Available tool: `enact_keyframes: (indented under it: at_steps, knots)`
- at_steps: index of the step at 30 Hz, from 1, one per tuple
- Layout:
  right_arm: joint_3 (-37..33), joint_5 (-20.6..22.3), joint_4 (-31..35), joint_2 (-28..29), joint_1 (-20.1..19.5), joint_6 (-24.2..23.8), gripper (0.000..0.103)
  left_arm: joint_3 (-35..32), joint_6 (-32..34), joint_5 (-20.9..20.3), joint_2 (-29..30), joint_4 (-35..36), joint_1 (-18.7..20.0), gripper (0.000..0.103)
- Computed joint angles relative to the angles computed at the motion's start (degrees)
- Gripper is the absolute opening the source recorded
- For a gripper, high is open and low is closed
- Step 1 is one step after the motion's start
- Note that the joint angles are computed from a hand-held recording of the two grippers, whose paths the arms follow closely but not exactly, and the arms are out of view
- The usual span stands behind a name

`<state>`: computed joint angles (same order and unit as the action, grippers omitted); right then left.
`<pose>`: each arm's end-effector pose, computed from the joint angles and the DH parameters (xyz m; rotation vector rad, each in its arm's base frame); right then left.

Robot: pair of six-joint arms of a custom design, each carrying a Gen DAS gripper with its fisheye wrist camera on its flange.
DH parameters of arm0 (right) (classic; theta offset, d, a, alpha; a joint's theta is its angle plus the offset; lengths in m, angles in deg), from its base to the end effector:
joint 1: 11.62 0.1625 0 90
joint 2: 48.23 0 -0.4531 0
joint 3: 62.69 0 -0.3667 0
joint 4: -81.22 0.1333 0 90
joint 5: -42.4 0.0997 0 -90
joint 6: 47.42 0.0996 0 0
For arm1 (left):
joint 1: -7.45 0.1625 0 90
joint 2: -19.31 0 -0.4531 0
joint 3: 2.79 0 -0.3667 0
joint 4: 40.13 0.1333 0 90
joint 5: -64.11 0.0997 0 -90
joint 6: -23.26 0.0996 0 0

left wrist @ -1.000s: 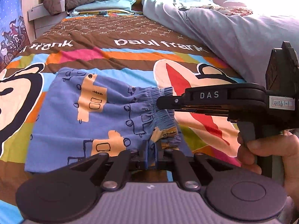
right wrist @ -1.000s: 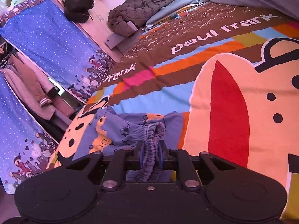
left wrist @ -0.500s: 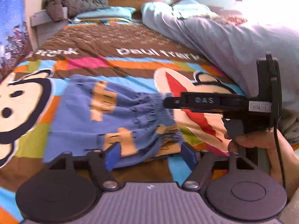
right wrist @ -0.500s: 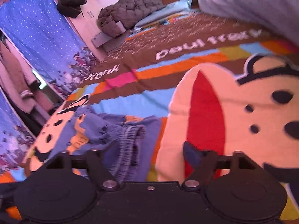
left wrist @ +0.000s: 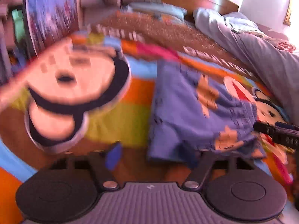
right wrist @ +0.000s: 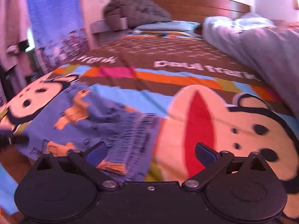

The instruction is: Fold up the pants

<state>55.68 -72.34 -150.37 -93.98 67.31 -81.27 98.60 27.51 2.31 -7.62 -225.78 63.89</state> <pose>-0.0149 -0.5533 0.1977 0.1027 -2.0821 1.1358 -0.1963 -0.6221 -0.0314 0.7504 2.5804 -0.6564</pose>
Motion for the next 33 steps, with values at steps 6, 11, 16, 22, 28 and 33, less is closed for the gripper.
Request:
enact_keyframes:
  at_steps: [6,11,16,22,28,33]
  knots:
    - [1.74,-3.74,-2.69,-0.81,-0.58,6.45,0.102,2.85,0.64,-7.32,-2.02,-3.21,2.1,0.04]
    - [5.29,1.01,-6.35,-2.55,-0.8,6.61,0.102,3.67,-1.02,-10.69,-1.4,-13.08,2.78,0.082]
    - [-2.09,2.09,7.53,-2.35,2.9,-1.5,0.102,-1.13,-5.85,-10.99,-0.79,-4.46,3.89,0.053]
    - [-19.7,14.84,37.15,0.26,2.05,-2.3,0.094,-2.2,-7.09,-11.67,-0.81,0.08,4.62,0.022]
    - [-33.34,6.11,44.78,8.73,3.39,-6.45,0.098,-1.01,-3.45,-6.94,-0.47,0.61,2.27,0.018]
    - [-37.27,0.66,42.25,10.91,2.76,2.01,0.085,0.3,-2.12,-5.4,-1.05,1.77,1.1,0.021]
